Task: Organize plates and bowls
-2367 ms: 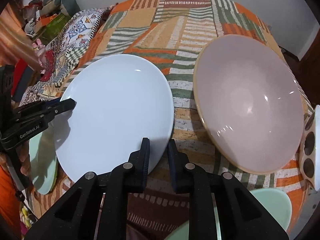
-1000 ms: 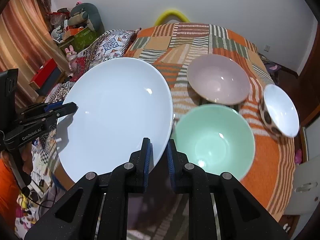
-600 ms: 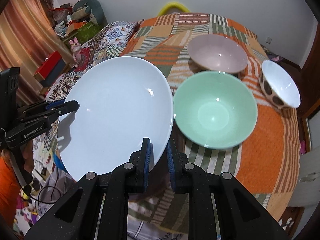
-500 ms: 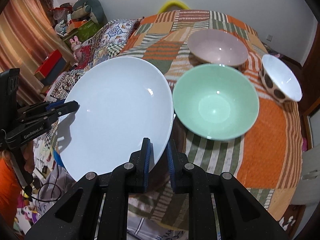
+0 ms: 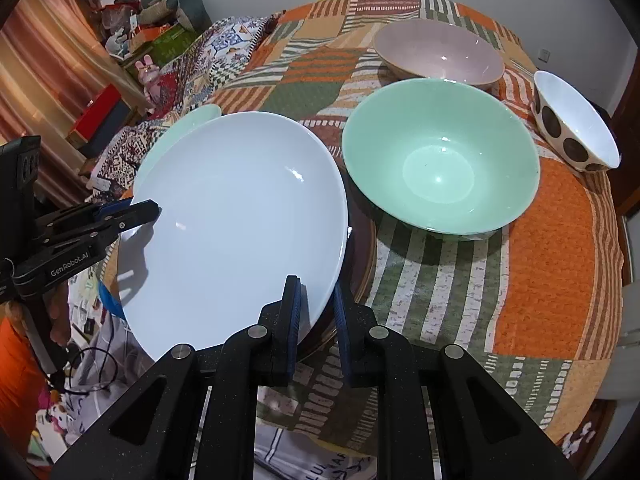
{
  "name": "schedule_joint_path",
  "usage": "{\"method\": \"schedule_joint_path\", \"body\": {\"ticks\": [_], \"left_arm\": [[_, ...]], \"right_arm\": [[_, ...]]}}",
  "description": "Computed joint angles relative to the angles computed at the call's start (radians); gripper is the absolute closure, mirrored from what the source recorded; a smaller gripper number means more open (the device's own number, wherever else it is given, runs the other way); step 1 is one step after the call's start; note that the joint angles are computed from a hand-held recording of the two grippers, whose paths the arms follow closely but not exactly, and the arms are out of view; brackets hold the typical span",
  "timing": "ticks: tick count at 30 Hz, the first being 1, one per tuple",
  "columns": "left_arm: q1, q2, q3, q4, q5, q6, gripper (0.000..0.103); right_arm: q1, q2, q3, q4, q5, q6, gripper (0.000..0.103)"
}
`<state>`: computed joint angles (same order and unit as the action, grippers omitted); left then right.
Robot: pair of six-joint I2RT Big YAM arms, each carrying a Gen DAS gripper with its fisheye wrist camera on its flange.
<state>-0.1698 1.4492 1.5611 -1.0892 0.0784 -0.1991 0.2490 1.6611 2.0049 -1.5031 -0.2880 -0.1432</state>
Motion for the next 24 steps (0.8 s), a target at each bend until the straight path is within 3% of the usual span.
{"method": "schedule_joint_path", "body": {"ticks": [21,24], "left_arm": [[-0.006,0.058,0.01,-0.014,0.021,-0.011,0.075],[-0.014,0.057,0.007,-0.008,-0.002,-0.006,0.075]], "right_arm": [[0.005,0.023,0.021,-0.016,0.068,-0.013,0.087],[0.005,0.029,0.031,-0.027,0.07,-0.01,0.087]]}}
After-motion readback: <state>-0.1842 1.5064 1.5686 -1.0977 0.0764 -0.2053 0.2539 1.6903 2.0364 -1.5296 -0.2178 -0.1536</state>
